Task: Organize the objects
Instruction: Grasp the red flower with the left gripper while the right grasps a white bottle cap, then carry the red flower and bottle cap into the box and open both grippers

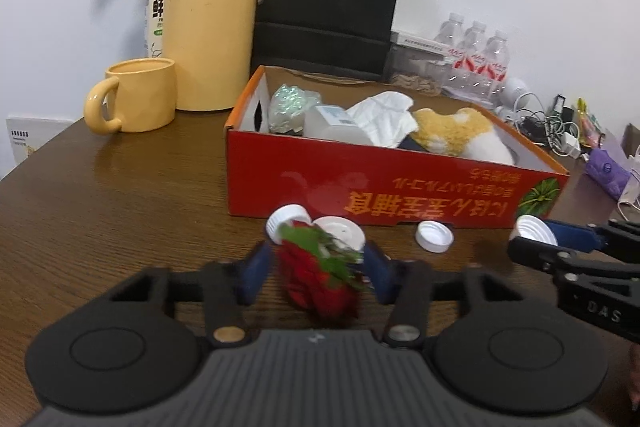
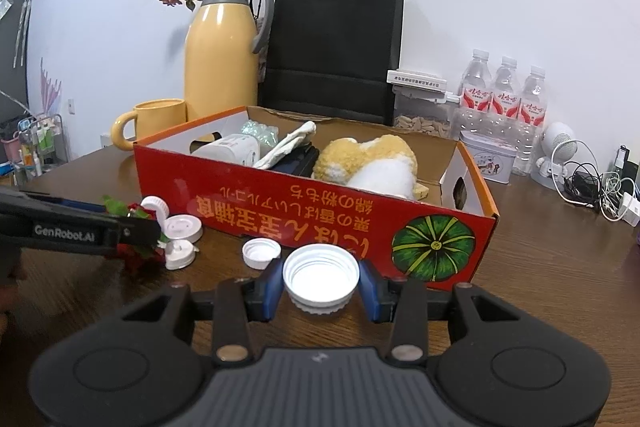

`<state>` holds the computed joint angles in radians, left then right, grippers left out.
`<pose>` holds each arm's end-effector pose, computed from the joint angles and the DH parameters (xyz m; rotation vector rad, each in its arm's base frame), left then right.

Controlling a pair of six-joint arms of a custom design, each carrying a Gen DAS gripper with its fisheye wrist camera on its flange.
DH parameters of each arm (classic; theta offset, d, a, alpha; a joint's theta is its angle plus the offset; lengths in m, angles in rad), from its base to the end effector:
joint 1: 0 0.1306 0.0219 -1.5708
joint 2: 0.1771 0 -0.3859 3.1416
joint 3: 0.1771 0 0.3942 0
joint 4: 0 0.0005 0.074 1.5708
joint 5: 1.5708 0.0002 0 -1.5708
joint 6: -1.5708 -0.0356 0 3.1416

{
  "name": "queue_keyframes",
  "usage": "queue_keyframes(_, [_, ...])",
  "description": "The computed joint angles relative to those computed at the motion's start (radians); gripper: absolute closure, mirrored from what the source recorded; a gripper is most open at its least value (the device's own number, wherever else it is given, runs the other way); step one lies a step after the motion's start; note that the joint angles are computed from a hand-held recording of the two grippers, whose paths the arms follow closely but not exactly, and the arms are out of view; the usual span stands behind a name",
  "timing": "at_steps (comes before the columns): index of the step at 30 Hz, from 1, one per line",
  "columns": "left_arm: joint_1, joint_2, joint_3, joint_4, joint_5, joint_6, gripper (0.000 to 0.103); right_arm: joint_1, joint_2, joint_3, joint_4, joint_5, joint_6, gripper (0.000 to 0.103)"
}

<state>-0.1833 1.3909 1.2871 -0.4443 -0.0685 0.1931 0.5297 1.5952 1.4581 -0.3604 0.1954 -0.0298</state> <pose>0.4981 -0.0904 0.4184 -0.0511 2.1205 -0.1513 0.5088 0.2893 0.4027 -0.3927 2.0233 0.1441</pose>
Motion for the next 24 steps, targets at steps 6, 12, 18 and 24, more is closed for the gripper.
queue_keyframes(6, [-0.018,-0.035,-0.040,0.043,-0.012,-0.014,0.070,0.002,-0.004,-0.007,0.009,0.002,0.005,0.064])
queue_keyframes(12, [-0.028,-0.061,-0.073,0.094,-0.023,-0.027,0.073,0.004,-0.011,-0.018,0.025,0.001,0.014,0.064])
queue_keyframes(18, [-0.039,-0.080,-0.075,0.129,-0.025,-0.010,0.075,0.007,-0.030,-0.040,0.072,0.007,0.017,0.064])
queue_keyframes(24, [-0.057,-0.050,-0.004,0.169,-0.019,-0.019,0.075,0.004,-0.032,-0.019,0.119,0.016,0.018,0.064])
